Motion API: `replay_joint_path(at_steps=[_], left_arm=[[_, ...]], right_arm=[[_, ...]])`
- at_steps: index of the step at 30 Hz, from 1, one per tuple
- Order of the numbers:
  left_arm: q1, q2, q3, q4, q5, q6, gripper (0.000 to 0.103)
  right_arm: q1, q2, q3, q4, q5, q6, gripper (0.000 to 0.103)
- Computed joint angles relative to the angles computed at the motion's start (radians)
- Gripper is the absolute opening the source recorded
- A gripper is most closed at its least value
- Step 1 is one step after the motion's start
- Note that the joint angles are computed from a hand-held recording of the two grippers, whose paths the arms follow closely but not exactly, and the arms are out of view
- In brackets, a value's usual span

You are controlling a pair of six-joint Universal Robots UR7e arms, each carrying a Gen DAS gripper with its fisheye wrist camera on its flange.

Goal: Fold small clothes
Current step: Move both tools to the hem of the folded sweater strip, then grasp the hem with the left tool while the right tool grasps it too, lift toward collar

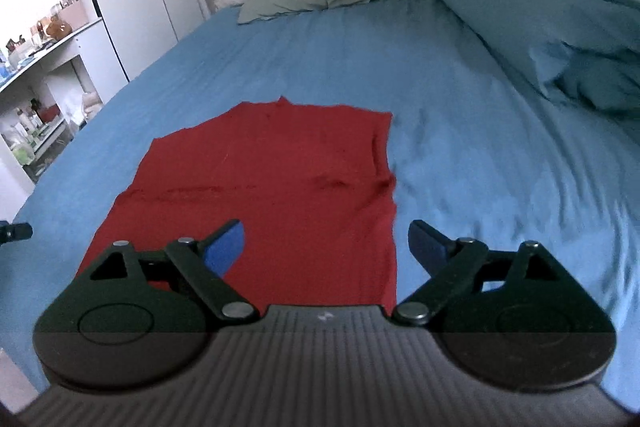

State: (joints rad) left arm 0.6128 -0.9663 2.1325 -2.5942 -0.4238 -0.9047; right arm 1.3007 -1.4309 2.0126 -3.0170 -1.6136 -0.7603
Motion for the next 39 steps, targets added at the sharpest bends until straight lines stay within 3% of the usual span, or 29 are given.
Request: replay_joint_path(at_steps=[6,10,13,21,23,24,29,33,37,39], left_arm=[[-0.06,0.0,0.176,-0.069,-0.003,-0.166,0.092],[-0.087,0.055,0.244,-0.182,0.002,-0.186,0.077],[-0.118,0.083,0.274,-0.183,0.002,-0.246,0.063],[-0.171,0.126,0.3,-0.102,-0.031,-0.436,0.061],[-0.179,0.128,0.305,-0.09,-0.037,-0.474,0.059],[-0.181,0.128,0.307,-0.09,-0.04,-0.482,0.059],[-0.171,0.134,0.307,-0.115,-0.047,-0.452,0.057],[-0.166,0.14,0.297,-0.098,-0.049,-0.444,0.055],[-0.161,0.13,0.288,-0.103,-0.068,-0.401,0.043],[-0.162,0.136,0.281,-0.112,-0.072,-0.378,0.035]], right_arm=[[-0.111,-0.05,0.189,-0.18,0.048,-0.1,0.102],[-0.196,-0.052,0.279,-0.27,0.107,-0.156,0.099],[-0.251,-0.058,0.332,-0.316,0.163,-0.181,0.094],[-0.318,-0.09,0.433,-0.419,0.164,-0.178,0.088],[-0.323,-0.087,0.44,-0.424,0.137,-0.177,0.081],[-0.325,-0.087,0.441,-0.418,0.127,-0.172,0.074],[-0.339,-0.082,0.452,-0.427,0.133,-0.174,0.07],[-0.33,-0.084,0.45,-0.407,0.131,-0.17,0.054],[-0.328,-0.078,0.454,-0.415,0.134,-0.161,0.05],[-0.334,-0.081,0.453,-0.406,0.145,-0.157,0.043]])
